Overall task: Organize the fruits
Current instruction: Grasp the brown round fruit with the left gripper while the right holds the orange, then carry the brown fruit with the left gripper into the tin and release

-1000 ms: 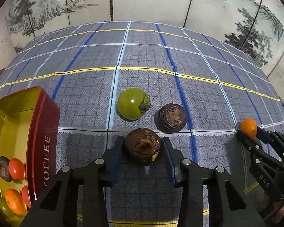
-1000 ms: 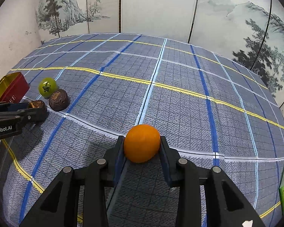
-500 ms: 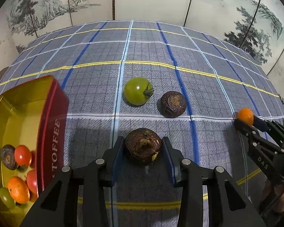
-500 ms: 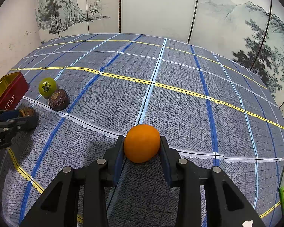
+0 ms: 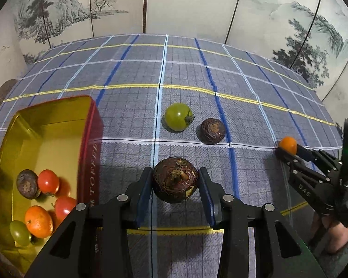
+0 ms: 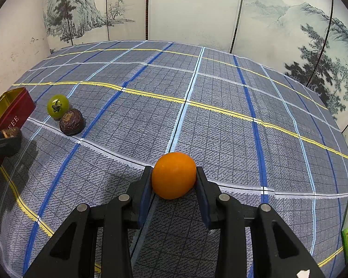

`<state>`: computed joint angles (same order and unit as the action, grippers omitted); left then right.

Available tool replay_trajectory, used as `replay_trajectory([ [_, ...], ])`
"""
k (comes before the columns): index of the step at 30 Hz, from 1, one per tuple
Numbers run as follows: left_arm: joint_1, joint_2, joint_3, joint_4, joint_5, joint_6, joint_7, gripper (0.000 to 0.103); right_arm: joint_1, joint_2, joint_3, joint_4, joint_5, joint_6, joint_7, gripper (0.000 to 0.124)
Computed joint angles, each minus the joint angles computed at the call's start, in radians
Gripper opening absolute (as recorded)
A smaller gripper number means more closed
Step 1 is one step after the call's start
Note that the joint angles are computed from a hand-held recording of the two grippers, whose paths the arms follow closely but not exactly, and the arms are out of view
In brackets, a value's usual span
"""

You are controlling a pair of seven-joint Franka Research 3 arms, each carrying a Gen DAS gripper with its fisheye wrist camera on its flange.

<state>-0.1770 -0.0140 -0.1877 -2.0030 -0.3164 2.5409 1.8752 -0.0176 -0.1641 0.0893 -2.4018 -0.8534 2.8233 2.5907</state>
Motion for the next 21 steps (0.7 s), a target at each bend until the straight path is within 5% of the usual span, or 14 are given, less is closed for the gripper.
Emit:
replay_trajectory([
  [21, 0.085, -0.076, 0.098, 0.006, -0.036, -0.050, 0.039, 0.041, 0.001, 0.000, -0.001, 0.000, -0.002, -0.001, 0.001, 0.033],
])
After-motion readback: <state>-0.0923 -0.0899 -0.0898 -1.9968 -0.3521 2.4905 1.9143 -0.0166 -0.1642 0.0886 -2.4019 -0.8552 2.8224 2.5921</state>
